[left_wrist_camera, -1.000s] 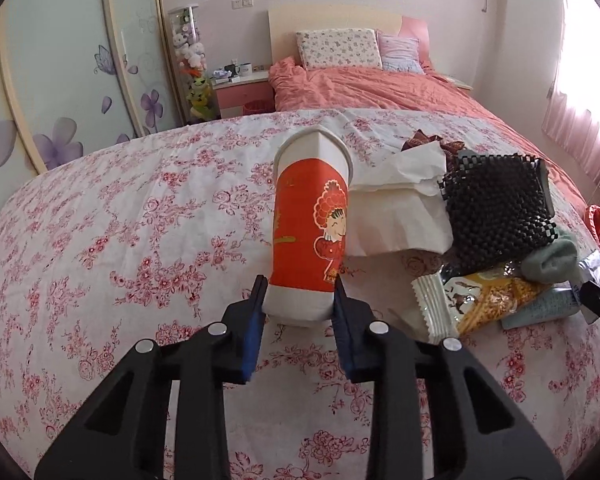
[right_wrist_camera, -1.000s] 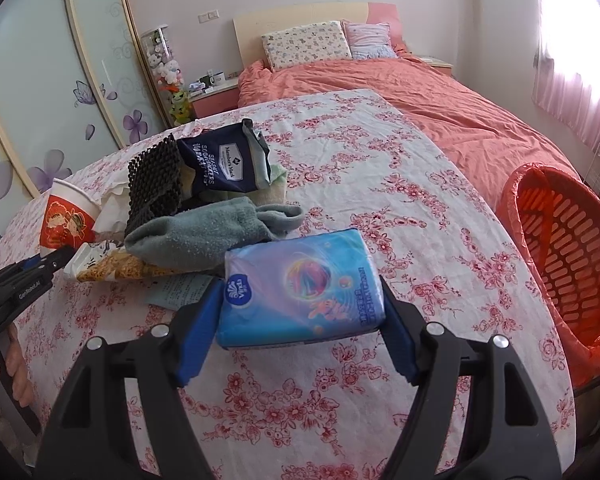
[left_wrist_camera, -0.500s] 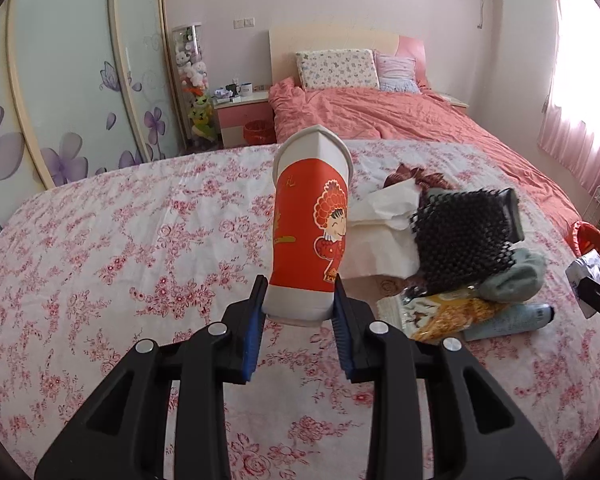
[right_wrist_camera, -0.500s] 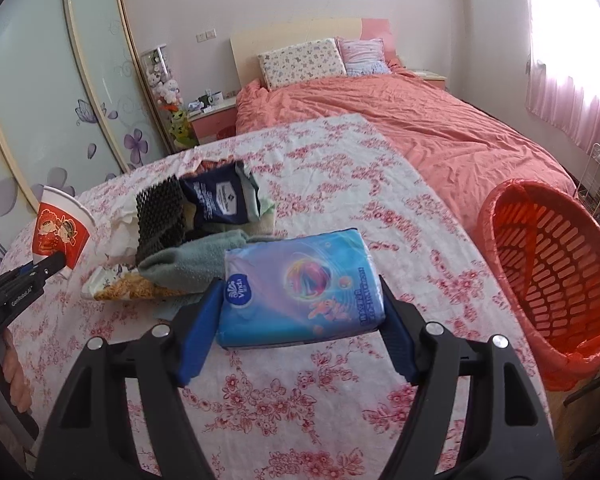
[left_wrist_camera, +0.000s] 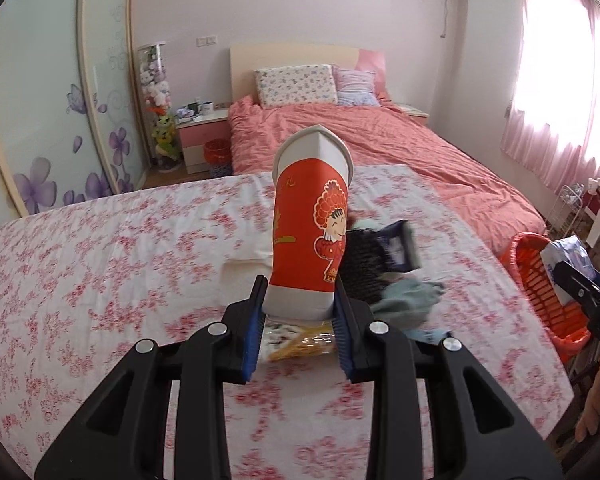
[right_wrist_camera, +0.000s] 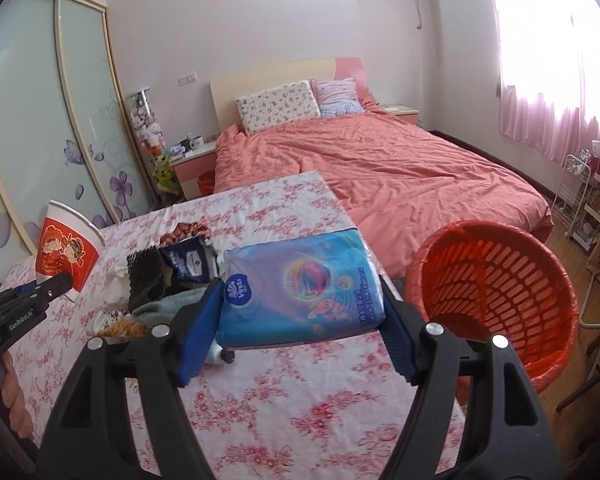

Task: Collect trash
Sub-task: 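Carry the cup and tissue pack to the orange basket and release both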

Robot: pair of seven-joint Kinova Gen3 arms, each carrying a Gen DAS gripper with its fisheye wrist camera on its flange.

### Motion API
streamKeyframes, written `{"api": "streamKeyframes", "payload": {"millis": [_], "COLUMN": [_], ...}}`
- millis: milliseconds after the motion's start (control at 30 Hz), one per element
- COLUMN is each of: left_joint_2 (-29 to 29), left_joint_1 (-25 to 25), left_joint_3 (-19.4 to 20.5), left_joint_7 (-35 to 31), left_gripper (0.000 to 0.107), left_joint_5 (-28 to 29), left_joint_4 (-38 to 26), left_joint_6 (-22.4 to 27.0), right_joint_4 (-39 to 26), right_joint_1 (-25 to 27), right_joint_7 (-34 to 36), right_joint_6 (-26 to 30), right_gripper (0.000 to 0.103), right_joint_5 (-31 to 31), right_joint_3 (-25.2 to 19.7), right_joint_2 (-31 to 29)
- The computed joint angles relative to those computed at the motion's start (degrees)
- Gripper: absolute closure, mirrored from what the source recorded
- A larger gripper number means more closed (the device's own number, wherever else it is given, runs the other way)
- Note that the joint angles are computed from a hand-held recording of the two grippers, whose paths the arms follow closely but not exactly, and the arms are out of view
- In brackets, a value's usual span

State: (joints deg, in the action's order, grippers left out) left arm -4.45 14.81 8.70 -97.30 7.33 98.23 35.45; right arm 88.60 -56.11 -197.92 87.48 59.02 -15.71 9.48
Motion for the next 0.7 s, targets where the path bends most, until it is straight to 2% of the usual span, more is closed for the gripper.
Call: {"api": "streamKeyframes", "payload": {"millis": [333,533,700], "left_joint_2": [1.6,4.7,8.2], "left_joint_1": [5.7,10.2,14.1], "left_joint_3": [4.5,6.7,8.2], "left_joint_7": [3.0,3.5,3.3], "left_gripper": [0.076,0.076,0.076], "left_joint_5": [0.0,1.3,1.3], "left_joint_4": [-2.0,-4.5,-7.2], "left_joint_6": [-0.2,0.4,0.3], "right_joint_4": [6.4,12.0,17.1], "right_joint_1": [0.9,4.0,8.4], "right_joint_7": [-5.9,-10.5,-13.0], "right_joint_6": [7.5,10.6,10.5], "right_gripper": [0.032,0.032,0.032], "right_joint_5": [-0.4,-2.0,-4.0], "right_joint_3": [-3.5,-6.5,-8.6], "right_joint_2": [-6.1,-11.1,-15.9]}}
